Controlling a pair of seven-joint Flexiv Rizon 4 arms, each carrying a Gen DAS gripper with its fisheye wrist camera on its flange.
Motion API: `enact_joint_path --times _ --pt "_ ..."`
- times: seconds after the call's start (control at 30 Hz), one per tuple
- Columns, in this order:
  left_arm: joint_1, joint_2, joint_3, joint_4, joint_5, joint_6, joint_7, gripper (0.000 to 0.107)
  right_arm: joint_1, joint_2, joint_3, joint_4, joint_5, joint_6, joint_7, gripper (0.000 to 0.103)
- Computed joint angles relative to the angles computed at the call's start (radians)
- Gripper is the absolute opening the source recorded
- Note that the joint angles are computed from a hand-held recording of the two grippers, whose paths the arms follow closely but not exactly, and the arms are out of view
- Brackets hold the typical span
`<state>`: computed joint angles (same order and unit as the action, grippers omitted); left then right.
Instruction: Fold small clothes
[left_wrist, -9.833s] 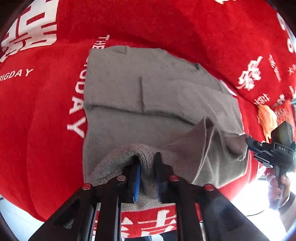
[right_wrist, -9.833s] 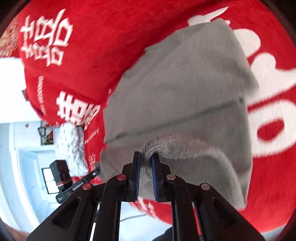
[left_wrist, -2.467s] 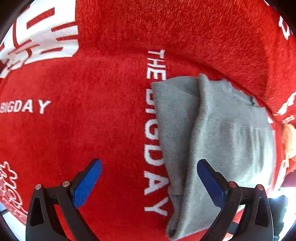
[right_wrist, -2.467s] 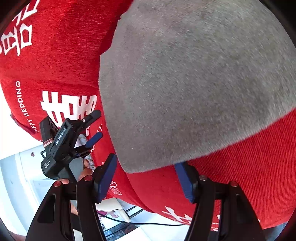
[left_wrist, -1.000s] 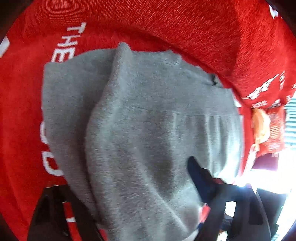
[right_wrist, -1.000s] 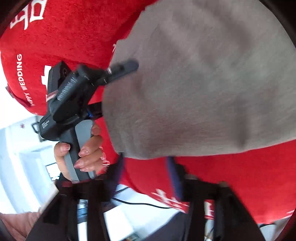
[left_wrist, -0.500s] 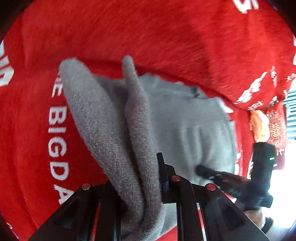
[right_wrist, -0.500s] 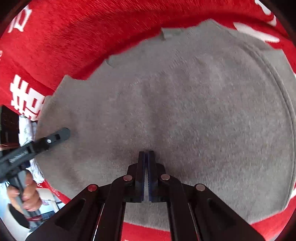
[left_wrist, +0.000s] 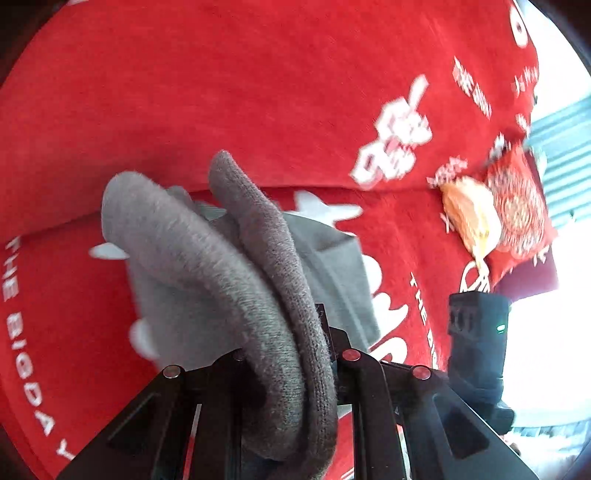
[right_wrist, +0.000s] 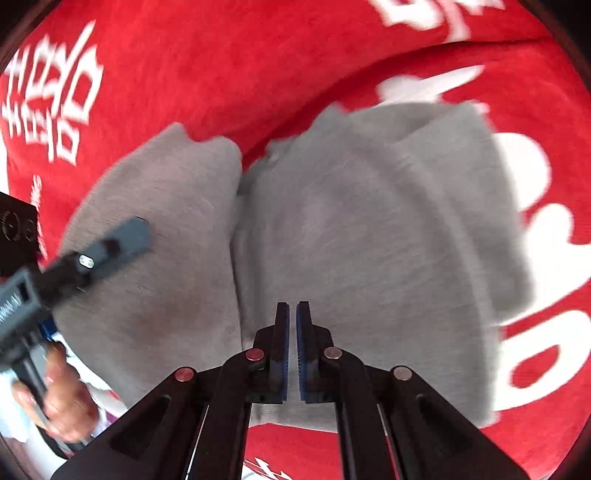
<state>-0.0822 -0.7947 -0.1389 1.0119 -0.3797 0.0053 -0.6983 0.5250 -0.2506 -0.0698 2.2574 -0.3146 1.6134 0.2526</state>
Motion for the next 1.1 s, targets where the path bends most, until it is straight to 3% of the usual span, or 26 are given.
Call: enact_joint_path --times 0.03,0.1,0.2,0.23,0.3,0.4,0.53,0.6,0.73,0.87,0.97,1.1 --pt "-0.015 0.017 0.001 0.042 0.009 0.027 0.008 0.017 0.030 0.014 -0.044 0.038 -0.013 0.037 0.022 0.005" --pt "-0.046 0.037 0.011 0.103 0.044 0.067 0.017 0.018 0.031 0.020 -0.050 0.084 0.019 0.093 0.015 0.006" --pt "-0.091 0.049 0.033 0.162 0.112 0.127 0.004 0.020 -0.078 -0.008 0.069 0.117 0.094 0.176 -0.009 0.008" --pt "-0.094 0.049 0.034 0.165 0.123 0.127 0.000 0.026 -0.097 -0.017 0.090 0.127 0.114 0.202 -0.013 0.008" --pt "-0.093 0.054 0.029 0.179 0.112 0.122 -0.024 0.058 -0.089 -0.022 0.090 0.148 0.167 0.238 -0.032 0.008" --pt "-0.087 0.108 0.009 0.251 0.079 0.205 0.001 0.078 -0.078 -0.062 0.085 0.130 0.225 0.295 -0.058 0.014" --pt "-0.075 0.149 -0.007 0.286 0.048 0.235 0.053 0.078 -0.103 -0.061 0.125 0.154 0.299 0.344 -0.092 0.020" --pt "-0.063 0.166 -0.008 0.299 0.026 0.266 0.078 0.078 -0.053 -0.071 0.105 0.167 0.396 0.406 -0.120 0.030" --pt "-0.050 0.176 0.027 0.299 0.052 0.365 0.084 0.078 -0.006 -0.152 0.134 0.164 0.622 0.648 -0.127 0.053" --pt "-0.033 0.135 0.070 0.236 0.116 0.384 0.020 0.078 -0.048 -0.268 0.212 0.134 0.760 0.900 -0.074 0.067" --pt "-0.023 0.109 0.088 0.218 0.151 0.414 -0.035 0.078 -0.100 -0.285 0.247 0.142 0.689 0.954 -0.071 0.068" --pt "-0.019 0.088 0.100 0.217 0.198 0.475 -0.081 0.078 -0.237 -0.233 0.250 0.126 0.398 0.767 -0.071 0.070"
